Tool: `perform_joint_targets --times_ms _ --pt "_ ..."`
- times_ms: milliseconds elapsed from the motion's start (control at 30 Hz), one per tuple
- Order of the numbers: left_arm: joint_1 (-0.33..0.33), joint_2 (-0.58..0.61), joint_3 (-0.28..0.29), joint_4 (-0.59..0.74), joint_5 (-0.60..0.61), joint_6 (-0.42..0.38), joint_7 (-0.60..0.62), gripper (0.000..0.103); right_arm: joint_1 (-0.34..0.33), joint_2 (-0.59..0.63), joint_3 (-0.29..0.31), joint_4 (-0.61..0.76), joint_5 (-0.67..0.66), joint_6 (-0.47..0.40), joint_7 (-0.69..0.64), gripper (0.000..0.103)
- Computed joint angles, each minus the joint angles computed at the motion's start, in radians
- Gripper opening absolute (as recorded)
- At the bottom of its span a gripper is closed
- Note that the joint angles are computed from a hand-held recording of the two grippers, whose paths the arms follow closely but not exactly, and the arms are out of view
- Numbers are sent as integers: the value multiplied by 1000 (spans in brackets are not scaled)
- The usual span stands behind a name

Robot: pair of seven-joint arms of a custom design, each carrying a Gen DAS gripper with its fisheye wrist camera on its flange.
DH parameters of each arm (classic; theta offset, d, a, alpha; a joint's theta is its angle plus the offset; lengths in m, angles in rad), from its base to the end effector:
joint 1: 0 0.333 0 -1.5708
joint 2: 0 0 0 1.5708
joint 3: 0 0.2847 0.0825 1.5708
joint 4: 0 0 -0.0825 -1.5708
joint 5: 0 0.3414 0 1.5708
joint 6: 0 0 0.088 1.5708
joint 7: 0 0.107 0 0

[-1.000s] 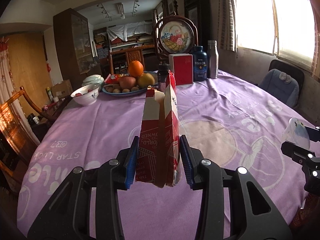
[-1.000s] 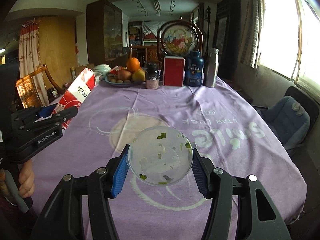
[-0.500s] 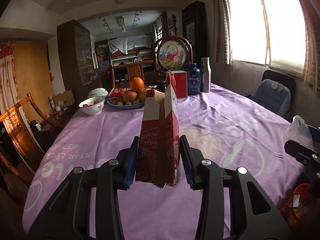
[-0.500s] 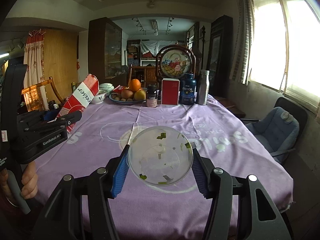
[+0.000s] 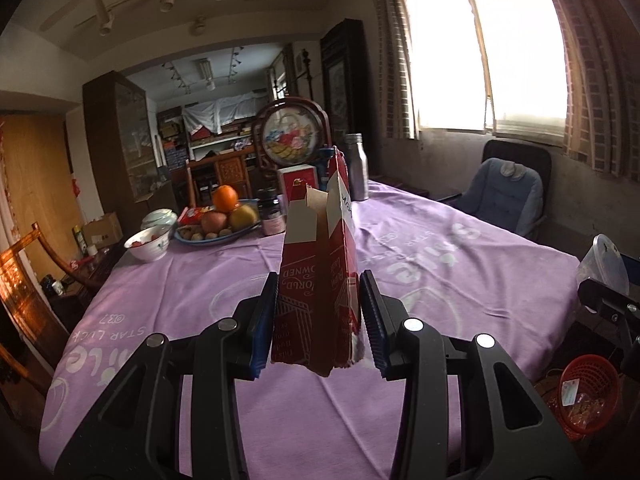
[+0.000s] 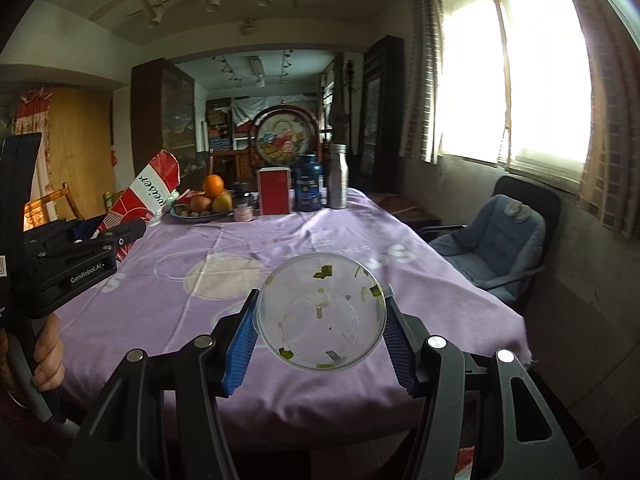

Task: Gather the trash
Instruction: 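Lift the carton with the left tool while the right tool lifts the bowl toward the basket, then open both tools over the red basket to drop the carton and bowl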

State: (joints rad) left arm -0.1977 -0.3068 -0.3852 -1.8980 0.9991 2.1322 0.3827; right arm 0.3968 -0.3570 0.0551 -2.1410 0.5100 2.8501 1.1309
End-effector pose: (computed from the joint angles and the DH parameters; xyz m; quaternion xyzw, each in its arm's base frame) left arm 0.3990 -0.2556 0.6705 -0.6594 0.5129 -0.2625 0.4828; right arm 0.4266 0.1832 0.6558 -0.7314 0.4365 -0.2214 0.4749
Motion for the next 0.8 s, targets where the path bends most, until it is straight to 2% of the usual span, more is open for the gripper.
perform_joint_targets --times_ms 233,333,400,500,600,733,800 --pt "-55 168 -8 146 26 25 50 41 -74 -24 -25 -65 -28 19 38 58" --pt "-101 255 15 218 1 77 106 41 -141 -35 -17 -102 -86 16 85 58" --pt "-134 321 32 273 -34 122 158 41 -213 -48 -3 -139 -153 3 141 58" --pt "-182 437 48 377 -106 185 270 41 -296 -59 1 -191 -230 -34 223 58" --pt "-226 553 53 481 -177 223 385 41 -339 -45 -23 -237 -270 -89 262 58" --pt "-276 716 44 655 -303 220 557 41 -391 24 -31 -259 -343 -146 322 58" --pt "-296 788 37 737 -368 206 643 41 -444 51 -8 -264 -433 -145 412 71"
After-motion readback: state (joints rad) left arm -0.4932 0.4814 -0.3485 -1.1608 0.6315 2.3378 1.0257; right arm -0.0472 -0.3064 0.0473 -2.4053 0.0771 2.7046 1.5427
